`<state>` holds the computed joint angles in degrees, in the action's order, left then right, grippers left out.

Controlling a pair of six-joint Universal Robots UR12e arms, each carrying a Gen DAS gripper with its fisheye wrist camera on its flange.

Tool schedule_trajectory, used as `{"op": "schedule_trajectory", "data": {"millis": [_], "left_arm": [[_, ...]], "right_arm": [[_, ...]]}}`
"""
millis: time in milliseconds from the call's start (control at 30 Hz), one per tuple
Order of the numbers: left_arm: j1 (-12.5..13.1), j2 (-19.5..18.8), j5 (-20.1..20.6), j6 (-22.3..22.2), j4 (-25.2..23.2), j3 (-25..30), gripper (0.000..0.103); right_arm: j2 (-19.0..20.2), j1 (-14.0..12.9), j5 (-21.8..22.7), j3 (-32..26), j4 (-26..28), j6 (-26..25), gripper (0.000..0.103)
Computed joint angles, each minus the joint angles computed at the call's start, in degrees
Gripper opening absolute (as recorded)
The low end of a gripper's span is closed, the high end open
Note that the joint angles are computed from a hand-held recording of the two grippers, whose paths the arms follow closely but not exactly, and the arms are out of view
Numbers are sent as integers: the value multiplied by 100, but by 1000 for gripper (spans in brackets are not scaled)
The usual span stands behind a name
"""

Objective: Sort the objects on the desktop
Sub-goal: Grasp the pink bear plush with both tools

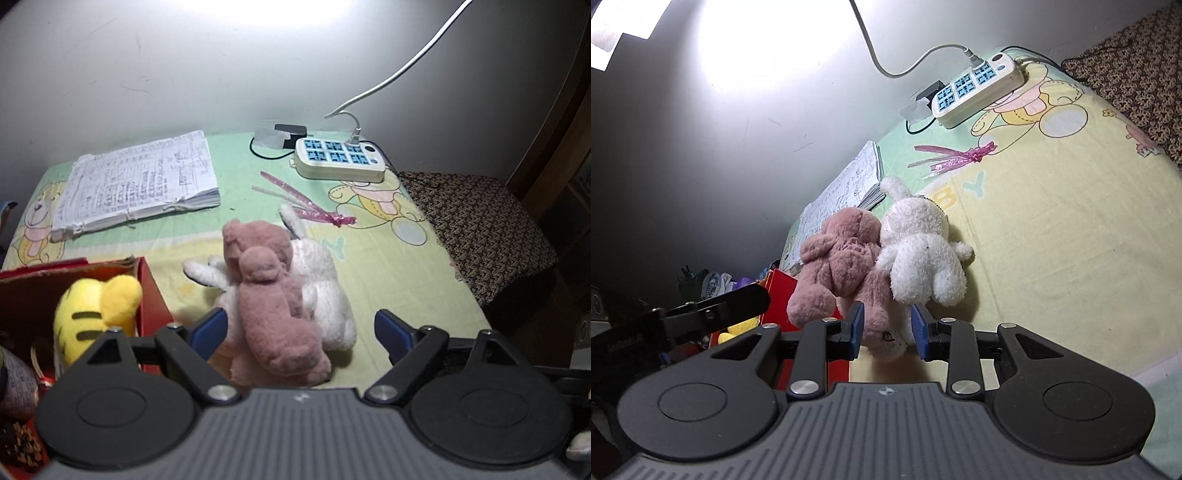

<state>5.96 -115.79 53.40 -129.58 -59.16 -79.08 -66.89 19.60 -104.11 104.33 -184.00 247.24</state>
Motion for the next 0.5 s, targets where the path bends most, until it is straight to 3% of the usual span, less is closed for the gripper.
{"op": "schedule_trajectory", "data": {"millis": [100, 267, 500], "left_arm": [[-114, -138, 295, -224, -83, 160, 82], [-245, -293, 692, -388, -133, 311, 58], [-299, -481, 859, -614, -307, 555, 42]], "right_arm": [[31, -67, 174, 64, -184, 107, 32], [146, -212, 748, 120, -572, 185, 32], [327, -343, 1336, -128, -640, -444, 33]]}}
